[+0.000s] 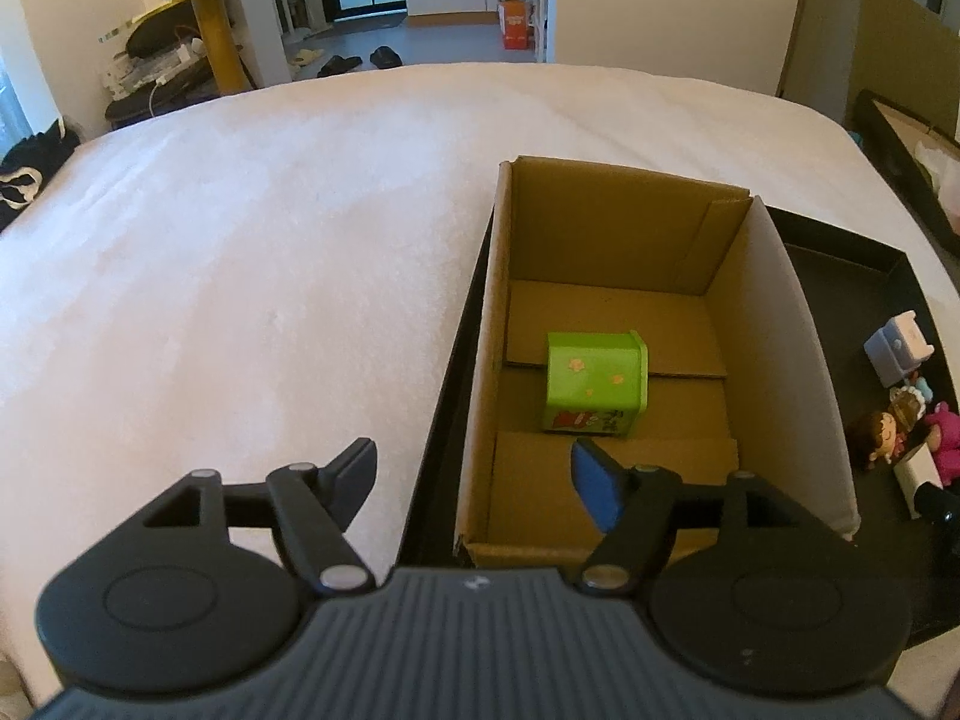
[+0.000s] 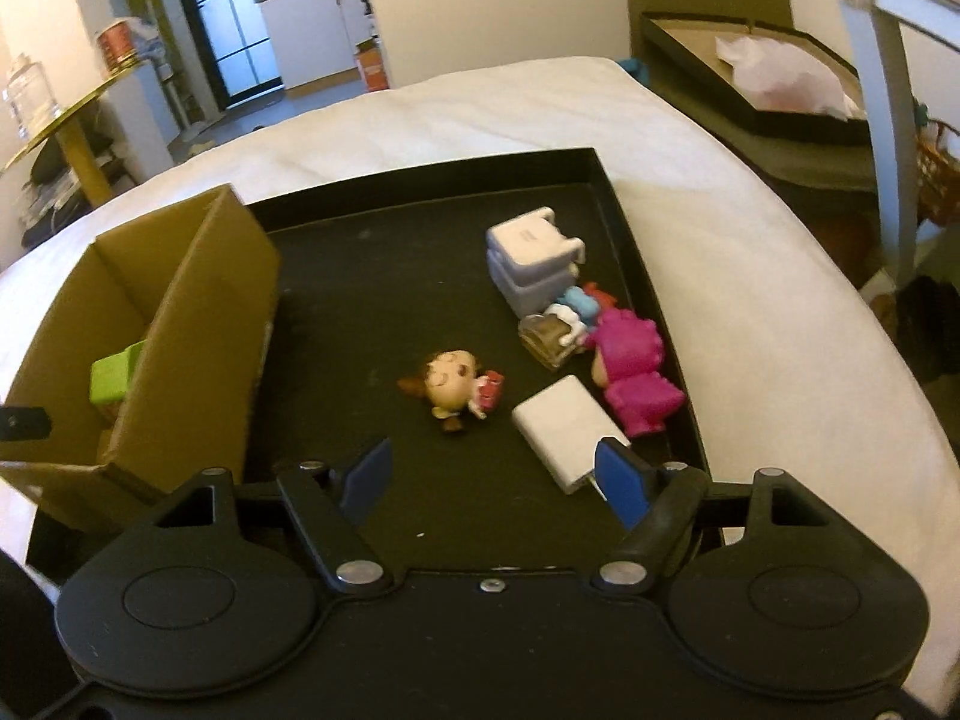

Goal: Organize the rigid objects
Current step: 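Move the right tool to the white charger and grasp it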

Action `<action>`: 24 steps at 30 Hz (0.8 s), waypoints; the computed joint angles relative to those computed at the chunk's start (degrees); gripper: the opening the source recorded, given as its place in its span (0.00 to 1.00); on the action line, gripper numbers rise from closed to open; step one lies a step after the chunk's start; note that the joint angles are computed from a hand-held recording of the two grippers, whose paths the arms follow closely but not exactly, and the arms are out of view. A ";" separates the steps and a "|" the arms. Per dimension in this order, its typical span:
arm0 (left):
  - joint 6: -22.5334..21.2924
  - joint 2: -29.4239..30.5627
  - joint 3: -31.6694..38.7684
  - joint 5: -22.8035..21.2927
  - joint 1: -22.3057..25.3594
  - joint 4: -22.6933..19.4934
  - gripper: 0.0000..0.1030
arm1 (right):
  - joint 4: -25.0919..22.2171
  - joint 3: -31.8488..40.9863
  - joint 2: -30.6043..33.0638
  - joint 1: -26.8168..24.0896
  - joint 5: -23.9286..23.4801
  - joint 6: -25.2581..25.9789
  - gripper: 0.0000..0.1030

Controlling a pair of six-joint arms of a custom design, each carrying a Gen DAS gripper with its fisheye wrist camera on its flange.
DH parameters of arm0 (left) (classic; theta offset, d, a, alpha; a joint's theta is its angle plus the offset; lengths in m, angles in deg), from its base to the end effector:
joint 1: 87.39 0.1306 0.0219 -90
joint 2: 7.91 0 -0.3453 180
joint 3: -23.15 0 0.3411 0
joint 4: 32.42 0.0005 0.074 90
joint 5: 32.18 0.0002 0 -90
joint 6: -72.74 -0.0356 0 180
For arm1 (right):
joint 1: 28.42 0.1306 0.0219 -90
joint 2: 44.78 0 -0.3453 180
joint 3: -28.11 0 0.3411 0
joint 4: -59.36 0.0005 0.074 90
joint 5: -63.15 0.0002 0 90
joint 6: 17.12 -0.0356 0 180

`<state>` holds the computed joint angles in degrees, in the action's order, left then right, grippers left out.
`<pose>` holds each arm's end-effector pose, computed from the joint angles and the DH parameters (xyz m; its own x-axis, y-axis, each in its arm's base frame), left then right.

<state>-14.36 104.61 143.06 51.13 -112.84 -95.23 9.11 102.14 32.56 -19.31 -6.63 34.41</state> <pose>0.5021 -0.2349 0.4033 -0.7611 0.3065 -0.5717 0.3290 0.9419 0.0671 0.3480 0.0428 0.3613 -0.5882 0.4969 -0.6380 0.5365 0.8301 0.1518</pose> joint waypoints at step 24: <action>-0.04 -0.26 -0.60 -5.16 -1.29 0.91 0.70 | 8.86 -6.47 0.51 -4.71 -1.79 4.71 0.35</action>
<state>-14.40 104.35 142.47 45.97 -114.13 -94.32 17.97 95.67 33.07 -24.02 -8.42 39.12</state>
